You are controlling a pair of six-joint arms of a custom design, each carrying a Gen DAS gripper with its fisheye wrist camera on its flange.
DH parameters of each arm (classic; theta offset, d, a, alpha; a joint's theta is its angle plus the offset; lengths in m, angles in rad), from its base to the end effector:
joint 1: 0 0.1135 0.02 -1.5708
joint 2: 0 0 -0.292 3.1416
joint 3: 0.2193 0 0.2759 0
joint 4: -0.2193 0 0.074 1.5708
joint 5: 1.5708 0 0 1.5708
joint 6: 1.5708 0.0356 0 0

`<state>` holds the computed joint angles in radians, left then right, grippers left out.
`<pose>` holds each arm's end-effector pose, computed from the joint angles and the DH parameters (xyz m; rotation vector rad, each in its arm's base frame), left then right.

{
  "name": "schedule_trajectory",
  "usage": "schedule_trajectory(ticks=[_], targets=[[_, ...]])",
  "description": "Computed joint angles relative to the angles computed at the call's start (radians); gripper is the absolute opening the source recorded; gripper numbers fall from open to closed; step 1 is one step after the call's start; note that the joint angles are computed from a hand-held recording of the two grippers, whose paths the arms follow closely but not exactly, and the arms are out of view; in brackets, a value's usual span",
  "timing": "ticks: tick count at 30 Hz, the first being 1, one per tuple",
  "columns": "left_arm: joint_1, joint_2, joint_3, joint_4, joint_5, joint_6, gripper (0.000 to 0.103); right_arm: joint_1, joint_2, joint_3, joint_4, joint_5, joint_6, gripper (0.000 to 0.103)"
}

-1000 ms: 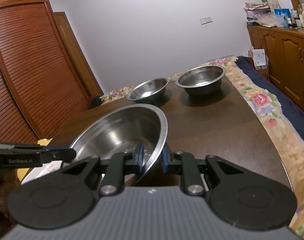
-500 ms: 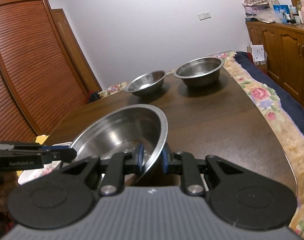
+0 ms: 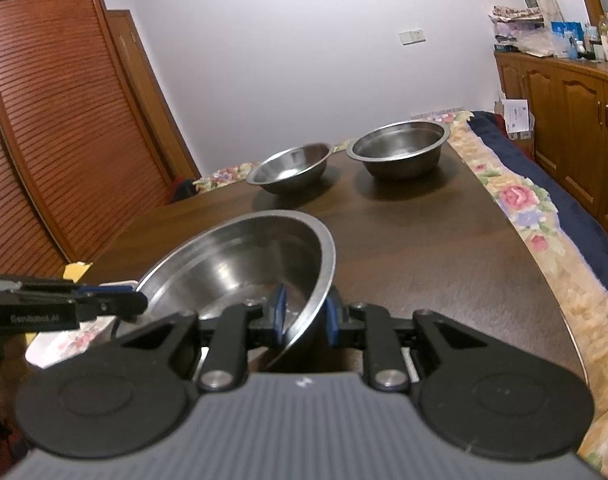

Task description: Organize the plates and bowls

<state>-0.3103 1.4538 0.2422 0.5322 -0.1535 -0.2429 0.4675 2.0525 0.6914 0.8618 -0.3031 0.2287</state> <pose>0.2128 -0.0625 0.1039 -0.0068 2.2438 -0.1267 0.3209 0.1739 0.0697 -0.4435 2.0828 0.7339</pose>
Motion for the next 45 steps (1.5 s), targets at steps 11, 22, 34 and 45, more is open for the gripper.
schedule_trajectory(ticks=[11,22,34,45], targets=[[0.019,-0.197,-0.007,-0.107,0.006,0.016,0.025,-0.014,-0.084,-0.007,-0.083,0.006,-0.058,0.029],[0.084,-0.148,0.099,-0.118,0.029,0.074,0.026,-0.049,-0.143,0.090,-0.195,-0.003,-0.125,0.029],[0.207,0.067,0.302,-0.126,0.083,0.110,0.033,-0.071,0.014,0.435,-0.388,-0.066,-0.200,0.029],[0.289,0.296,0.501,-0.141,0.100,0.152,0.050,-0.044,0.256,0.862,-0.655,-0.096,-0.287,0.044]])
